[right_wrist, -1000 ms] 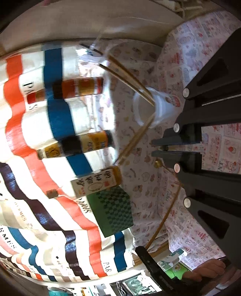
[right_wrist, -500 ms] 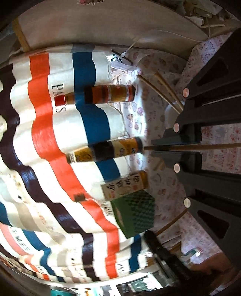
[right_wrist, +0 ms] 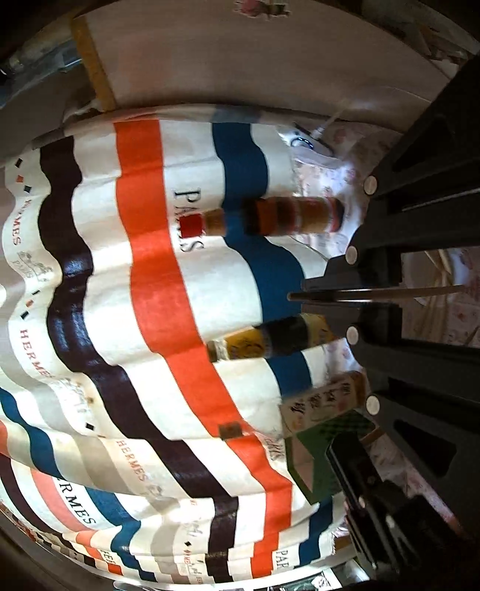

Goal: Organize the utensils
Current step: 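Open both tools over the white cup, dropping the chopsticks in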

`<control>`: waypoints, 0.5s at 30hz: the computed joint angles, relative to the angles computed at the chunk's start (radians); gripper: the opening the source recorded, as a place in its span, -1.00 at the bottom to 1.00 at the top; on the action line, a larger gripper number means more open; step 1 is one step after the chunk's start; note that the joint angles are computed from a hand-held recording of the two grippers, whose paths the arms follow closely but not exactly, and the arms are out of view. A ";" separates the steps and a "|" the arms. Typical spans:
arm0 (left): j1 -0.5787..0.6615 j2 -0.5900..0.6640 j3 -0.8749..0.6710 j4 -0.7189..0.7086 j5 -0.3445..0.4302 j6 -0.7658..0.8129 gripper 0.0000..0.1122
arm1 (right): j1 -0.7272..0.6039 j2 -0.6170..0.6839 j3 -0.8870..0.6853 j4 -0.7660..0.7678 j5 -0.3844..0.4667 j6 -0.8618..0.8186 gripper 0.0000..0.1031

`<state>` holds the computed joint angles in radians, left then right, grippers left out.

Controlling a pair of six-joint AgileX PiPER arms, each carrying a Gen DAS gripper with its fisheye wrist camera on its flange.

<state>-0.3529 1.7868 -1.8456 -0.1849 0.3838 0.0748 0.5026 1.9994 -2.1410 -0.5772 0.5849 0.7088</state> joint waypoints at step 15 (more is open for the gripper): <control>-0.009 0.171 -0.146 0.169 -0.166 -0.234 -0.90 | -0.088 -0.008 0.125 -0.089 -0.212 0.180 -0.92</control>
